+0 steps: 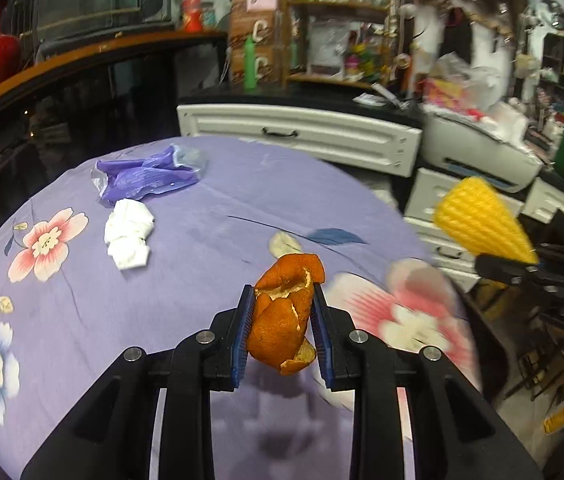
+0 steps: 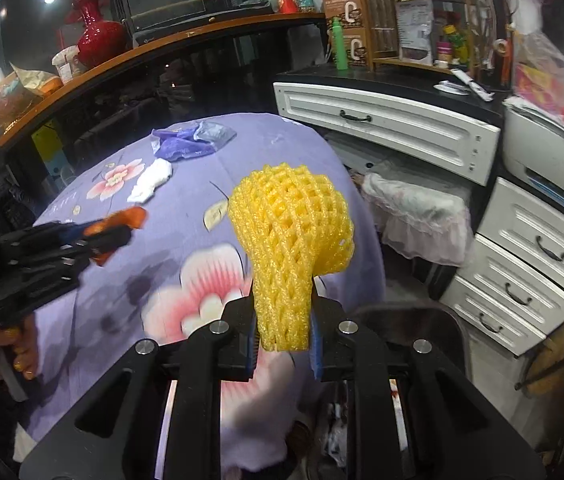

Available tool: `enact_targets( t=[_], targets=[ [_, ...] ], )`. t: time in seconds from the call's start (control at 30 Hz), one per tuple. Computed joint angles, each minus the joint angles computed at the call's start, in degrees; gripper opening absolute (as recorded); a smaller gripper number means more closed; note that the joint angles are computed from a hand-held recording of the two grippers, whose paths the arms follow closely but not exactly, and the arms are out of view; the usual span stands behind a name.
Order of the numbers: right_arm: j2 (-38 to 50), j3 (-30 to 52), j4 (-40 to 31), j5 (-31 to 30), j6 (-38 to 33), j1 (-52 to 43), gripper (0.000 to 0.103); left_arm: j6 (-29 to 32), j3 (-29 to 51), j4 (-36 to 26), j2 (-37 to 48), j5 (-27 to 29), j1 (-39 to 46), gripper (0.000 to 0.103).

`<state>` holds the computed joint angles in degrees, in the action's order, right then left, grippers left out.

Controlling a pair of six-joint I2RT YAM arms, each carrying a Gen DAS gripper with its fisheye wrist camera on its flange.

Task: Collect trash
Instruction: 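Carry both items to the black bin and open the right gripper to drop the net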

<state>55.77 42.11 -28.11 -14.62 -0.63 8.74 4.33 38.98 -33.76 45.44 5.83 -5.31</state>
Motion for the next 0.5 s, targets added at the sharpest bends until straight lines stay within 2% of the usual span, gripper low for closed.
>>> enact_targets(
  t=[0.13, 0.3, 0.47, 0.5],
  targets=[
    [-8.9, -3.9, -5.2, -2.9, -2.3, -5.5, 0.02, -4.8, -1.1, -5.9, -9.2, -2.3, -6.5, 0.028],
    [-18.3, -7.6, -14.0, -9.5, -7.2, -15.9, 0.02, -14.6, -1.4, -11.3, -16.1, -12.1, -21.6, 0.028],
    [-21.7, -9.4, -22.2, -17.4, -17.9, -30.5, 0.02, -28.9, -1.5, -14.6, -15.9, -29.6, -47.1, 0.028],
    [-21.6, -9.8, -23.5, -18.7, -20.6, -33.7, 0.02, -30.9, -1.7, -14.8, -15.7, -31.2, -50.0, 0.028]
  ],
)
